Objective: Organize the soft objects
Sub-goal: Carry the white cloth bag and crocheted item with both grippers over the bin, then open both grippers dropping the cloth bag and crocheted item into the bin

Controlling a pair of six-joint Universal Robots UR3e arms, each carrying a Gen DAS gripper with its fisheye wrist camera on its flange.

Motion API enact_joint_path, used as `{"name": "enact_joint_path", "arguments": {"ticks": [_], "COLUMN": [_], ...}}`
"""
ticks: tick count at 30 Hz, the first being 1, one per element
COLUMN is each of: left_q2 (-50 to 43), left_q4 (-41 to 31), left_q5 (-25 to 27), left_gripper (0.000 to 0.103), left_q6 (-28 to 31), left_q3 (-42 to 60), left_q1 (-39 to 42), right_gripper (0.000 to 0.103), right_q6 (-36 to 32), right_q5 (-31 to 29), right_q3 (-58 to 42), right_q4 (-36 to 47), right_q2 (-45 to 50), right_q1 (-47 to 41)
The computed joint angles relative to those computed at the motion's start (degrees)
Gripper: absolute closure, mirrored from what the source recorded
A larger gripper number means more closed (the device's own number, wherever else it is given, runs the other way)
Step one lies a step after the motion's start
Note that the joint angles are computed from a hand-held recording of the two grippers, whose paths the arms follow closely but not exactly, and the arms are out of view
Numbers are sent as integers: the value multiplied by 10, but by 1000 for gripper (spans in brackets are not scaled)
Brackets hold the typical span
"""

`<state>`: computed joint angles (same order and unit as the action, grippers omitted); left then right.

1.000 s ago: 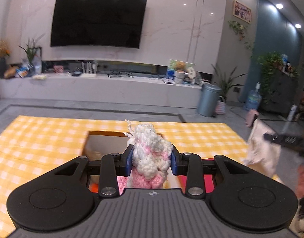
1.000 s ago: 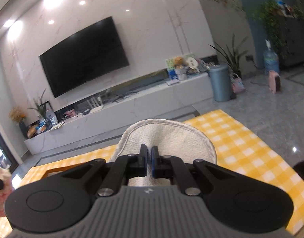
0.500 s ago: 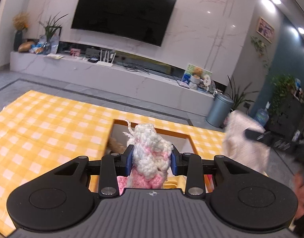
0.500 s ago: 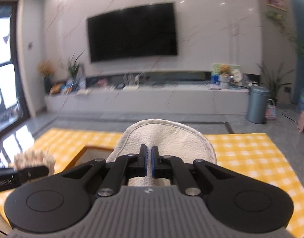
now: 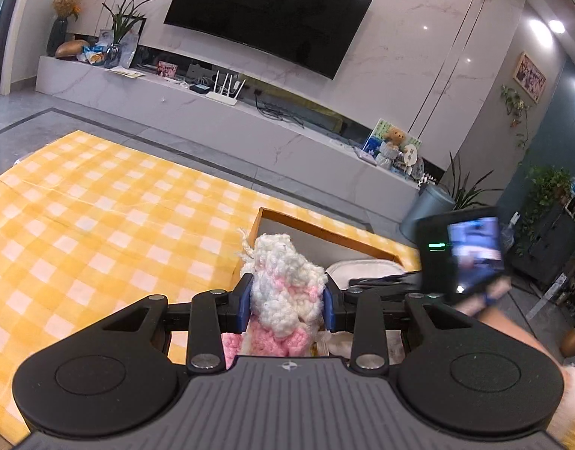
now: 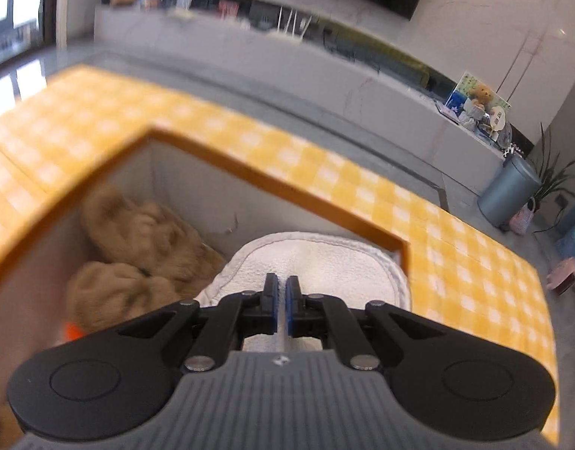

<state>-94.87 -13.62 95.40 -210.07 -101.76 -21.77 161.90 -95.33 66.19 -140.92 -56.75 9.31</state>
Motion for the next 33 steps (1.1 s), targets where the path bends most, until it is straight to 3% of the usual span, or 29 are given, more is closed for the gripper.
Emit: {"name": "enact_joint_path", "arguments": {"ticks": [5,9,12,15,17,18,21,24,28,33], "left_q2": [-10,-12,-9,-3,-1,-2,-11,-32,-77,-111], "left_q4": [9,21,25,35,48,50,16,-45,-134,-89], "left_q5": [-4,-16,-24,-35,-49,-62,-113,-139,-73,-86], "left_gripper": [63,63,63,63,63,63,63,63,63,59], "left_q6": [12,16,15,11,16,21,42,27,46,35], "left_q3": [5,0,-3,-9,-13,-13,3,41,109,96], "left_q1": [-3,4,8,12,15,18,27,27,-12,-4], "right_gripper": [102,102,100,89,59,54,52,51,50,47], "right_q6": [-11,-3,-21,-6,-10,-12,-22,-21,-22,-36], "right_q5": [-69,-72,-85,-62,-31,-17,22,55,87,82], "right_q3": [-151,-257,-276,-212,-155,-126,-21,61,130,200], "right_q4": [69,178,192,158,129,109,44,9,3,-24], "right_q2": [117,178,189,138,89,66,-20,-94,-167,-227], "right_q1": [13,9,16,7,-6,-12,-36,-61,-88,-96]}}
